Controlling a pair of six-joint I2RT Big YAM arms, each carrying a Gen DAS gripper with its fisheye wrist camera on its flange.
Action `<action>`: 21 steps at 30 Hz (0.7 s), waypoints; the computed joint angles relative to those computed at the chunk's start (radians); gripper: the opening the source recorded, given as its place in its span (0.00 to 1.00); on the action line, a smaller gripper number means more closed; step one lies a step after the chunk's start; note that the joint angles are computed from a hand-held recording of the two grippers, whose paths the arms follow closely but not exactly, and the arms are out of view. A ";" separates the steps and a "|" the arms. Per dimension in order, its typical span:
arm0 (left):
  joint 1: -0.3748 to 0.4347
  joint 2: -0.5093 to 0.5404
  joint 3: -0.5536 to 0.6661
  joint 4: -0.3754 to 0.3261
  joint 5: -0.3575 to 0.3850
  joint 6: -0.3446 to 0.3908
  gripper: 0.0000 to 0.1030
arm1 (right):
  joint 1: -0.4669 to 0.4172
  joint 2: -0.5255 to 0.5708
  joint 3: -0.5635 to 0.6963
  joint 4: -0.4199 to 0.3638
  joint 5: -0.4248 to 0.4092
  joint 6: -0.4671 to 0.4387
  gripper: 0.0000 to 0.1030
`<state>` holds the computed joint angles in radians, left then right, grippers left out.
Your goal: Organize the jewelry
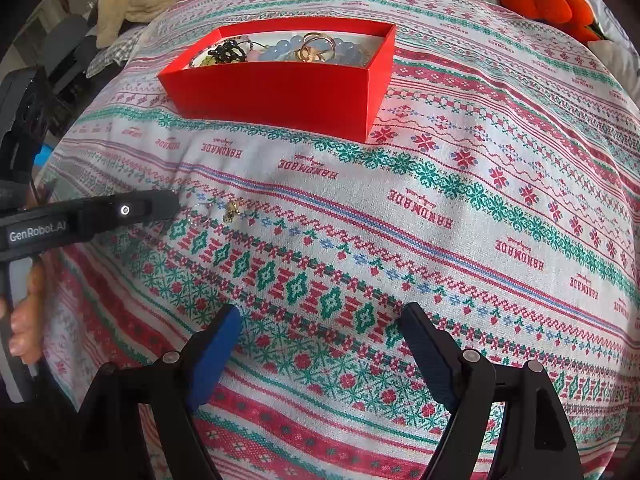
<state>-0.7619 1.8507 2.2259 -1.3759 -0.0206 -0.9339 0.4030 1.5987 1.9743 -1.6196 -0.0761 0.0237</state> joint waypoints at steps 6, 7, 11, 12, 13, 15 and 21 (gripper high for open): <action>0.007 0.010 0.024 -0.028 0.002 0.006 0.16 | 0.003 0.010 0.016 0.002 0.001 0.012 0.81; 0.008 0.005 0.019 -0.028 0.001 0.010 0.07 | 0.004 0.011 0.017 0.004 0.000 0.013 0.81; 0.010 -0.012 0.002 -0.032 0.001 0.021 0.07 | 0.020 0.029 0.044 0.007 0.000 0.025 0.81; 0.011 -0.016 -0.003 -0.032 0.000 0.022 0.07 | 0.024 0.035 0.053 0.006 -0.002 0.027 0.81; 0.012 -0.020 -0.008 -0.031 0.000 0.025 0.07 | 0.030 0.040 0.061 0.008 -0.005 0.033 0.81; 0.015 -0.030 -0.019 -0.030 -0.002 0.025 0.06 | 0.038 0.051 0.075 0.011 -0.024 0.045 0.81; 0.016 -0.046 -0.024 -0.054 -0.065 0.068 0.04 | 0.062 0.075 0.096 0.028 -0.095 0.068 0.54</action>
